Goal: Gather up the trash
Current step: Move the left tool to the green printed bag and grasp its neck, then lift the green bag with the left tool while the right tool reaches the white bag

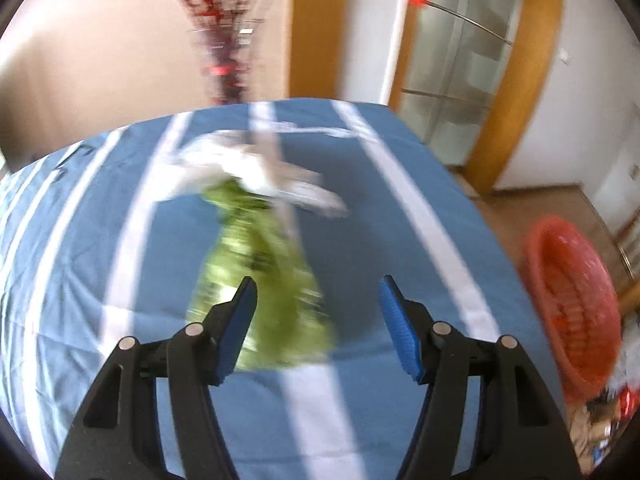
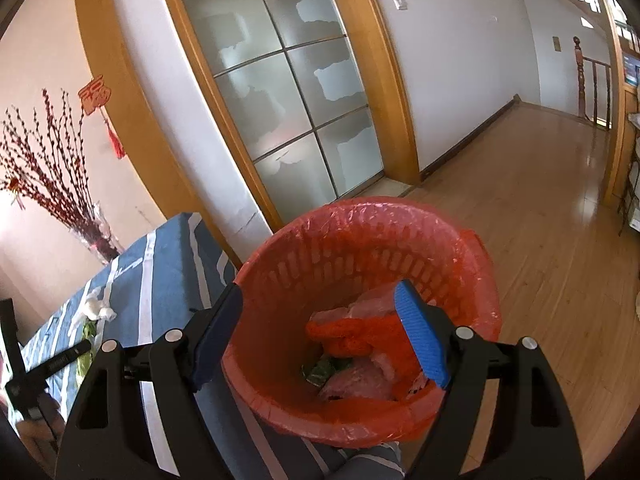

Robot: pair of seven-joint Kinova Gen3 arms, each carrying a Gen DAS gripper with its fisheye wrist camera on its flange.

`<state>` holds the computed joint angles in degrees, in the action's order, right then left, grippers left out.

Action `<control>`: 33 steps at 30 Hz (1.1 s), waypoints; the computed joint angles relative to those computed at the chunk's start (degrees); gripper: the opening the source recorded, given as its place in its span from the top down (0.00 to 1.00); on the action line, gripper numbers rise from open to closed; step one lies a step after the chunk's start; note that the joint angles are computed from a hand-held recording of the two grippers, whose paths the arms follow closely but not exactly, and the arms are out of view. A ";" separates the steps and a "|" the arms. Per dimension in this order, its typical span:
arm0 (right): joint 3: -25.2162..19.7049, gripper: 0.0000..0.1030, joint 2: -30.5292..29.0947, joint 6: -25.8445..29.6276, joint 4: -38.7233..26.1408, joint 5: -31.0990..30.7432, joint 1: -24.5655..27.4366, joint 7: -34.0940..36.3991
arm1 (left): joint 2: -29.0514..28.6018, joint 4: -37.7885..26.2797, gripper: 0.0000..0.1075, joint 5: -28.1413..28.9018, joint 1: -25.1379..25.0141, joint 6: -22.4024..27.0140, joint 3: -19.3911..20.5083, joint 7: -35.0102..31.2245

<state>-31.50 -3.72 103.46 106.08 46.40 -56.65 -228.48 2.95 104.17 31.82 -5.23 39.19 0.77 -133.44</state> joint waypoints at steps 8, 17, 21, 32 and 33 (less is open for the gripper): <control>0.69 0.24 0.27 -1.74 -0.10 -0.10 0.12 1.31 | 4.22 -5.49 0.42 -3.95 -1.94 -0.32 -0.22 6.96; 1.41 0.24 0.68 -3.85 -0.72 0.00 0.84 4.01 | 8.34 -8.86 0.48 -6.65 -2.48 3.02 1.90 10.95; 1.73 0.24 1.14 -4.65 -1.16 0.26 0.94 4.80 | 8.13 -7.99 0.74 -5.34 -3.27 2.74 2.78 8.23; 3.21 0.24 3.14 -7.52 -3.75 3.23 0.08 8.19 | 4.77 -4.85 0.93 6.17 -10.05 7.69 0.17 -8.44; 3.46 0.24 3.53 -8.27 -4.11 3.68 0.02 8.76 | 4.61 -4.72 0.93 6.78 -10.53 8.46 -0.39 -9.47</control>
